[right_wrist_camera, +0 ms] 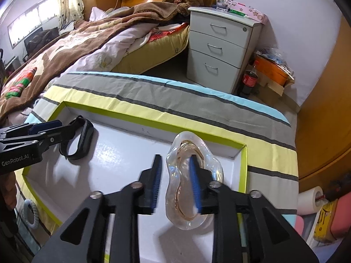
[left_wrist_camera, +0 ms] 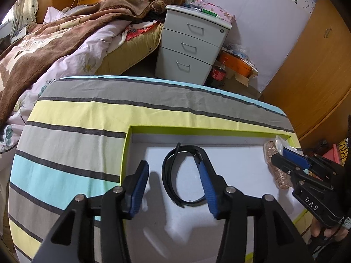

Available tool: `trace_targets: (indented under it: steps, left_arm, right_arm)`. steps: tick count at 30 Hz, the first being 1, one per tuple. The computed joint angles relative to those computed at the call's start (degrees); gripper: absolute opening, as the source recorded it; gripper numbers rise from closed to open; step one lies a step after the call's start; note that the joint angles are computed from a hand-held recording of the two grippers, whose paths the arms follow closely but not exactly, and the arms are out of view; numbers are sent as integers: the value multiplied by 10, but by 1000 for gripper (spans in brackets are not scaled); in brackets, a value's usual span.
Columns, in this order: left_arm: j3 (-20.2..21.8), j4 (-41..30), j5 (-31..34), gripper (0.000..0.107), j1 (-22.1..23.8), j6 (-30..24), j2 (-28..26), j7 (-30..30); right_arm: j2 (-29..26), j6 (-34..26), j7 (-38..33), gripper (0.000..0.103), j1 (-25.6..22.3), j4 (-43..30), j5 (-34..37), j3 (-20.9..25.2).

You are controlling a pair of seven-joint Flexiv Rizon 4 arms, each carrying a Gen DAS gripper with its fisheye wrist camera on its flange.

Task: Organize jewelry
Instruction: 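Open the left gripper to drop the band while the right gripper releases the clip in the tray, then withdraw both grippers from the tray back toward the remaining jewelry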

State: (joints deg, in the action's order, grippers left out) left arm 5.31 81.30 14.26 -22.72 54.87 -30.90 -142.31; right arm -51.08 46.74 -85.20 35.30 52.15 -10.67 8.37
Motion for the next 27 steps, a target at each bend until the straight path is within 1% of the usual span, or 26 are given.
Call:
trace_targets:
  steps: [7, 10, 16, 21, 27]
  left_arm:
    - [6, 11, 21, 64, -12, 3, 19, -23]
    - [8, 17, 33, 67, -16, 5, 29, -35]
    - [9, 35, 65, 70, -28, 1, 57, -65]
    - [4, 60, 96, 73, -37, 3, 86, -97]
    - [-6, 80, 141, 73, -47, -14, 117, -136]
  right_arm:
    - [28, 36, 11, 34, -6, 46, 5, 3]
    - [44, 55, 20, 34, -10, 70, 7, 5]
    - [80, 97, 34, 34, -20, 125, 7, 12]
    - [121, 145, 54, 34, -24, 194, -1, 14]
    - [167, 204, 85, 34, -31, 275, -16, 16]
